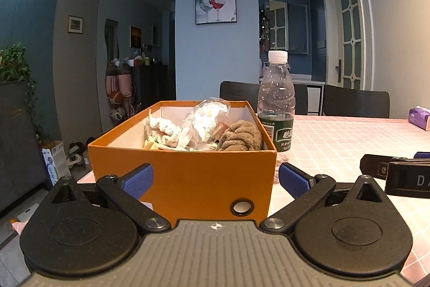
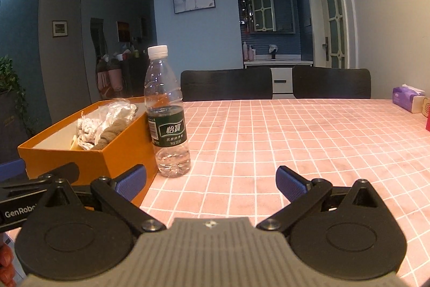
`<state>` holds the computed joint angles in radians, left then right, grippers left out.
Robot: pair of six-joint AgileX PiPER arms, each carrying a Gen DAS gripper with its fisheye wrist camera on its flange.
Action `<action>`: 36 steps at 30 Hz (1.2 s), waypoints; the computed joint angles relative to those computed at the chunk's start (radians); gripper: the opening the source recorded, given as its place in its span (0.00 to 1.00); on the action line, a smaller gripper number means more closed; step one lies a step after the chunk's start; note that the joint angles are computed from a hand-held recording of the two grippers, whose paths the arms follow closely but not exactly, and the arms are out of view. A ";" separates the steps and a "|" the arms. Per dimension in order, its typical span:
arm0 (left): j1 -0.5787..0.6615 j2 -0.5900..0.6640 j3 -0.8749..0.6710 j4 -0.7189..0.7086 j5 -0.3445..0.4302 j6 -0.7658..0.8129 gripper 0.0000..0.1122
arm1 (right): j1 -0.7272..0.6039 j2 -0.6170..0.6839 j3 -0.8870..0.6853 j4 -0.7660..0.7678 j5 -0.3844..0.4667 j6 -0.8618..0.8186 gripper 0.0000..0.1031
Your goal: Organize soft objects
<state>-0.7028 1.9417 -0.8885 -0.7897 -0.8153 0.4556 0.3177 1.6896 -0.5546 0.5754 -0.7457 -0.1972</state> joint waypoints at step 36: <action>-0.031 0.002 -0.012 -0.031 -0.003 0.050 0.92 | -0.001 0.024 0.001 -0.017 -0.018 0.024 0.97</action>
<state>-0.7340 1.9436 -0.9001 -0.8211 -0.8183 0.5052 0.3165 1.7138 -0.5535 0.5584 -0.7638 -0.1732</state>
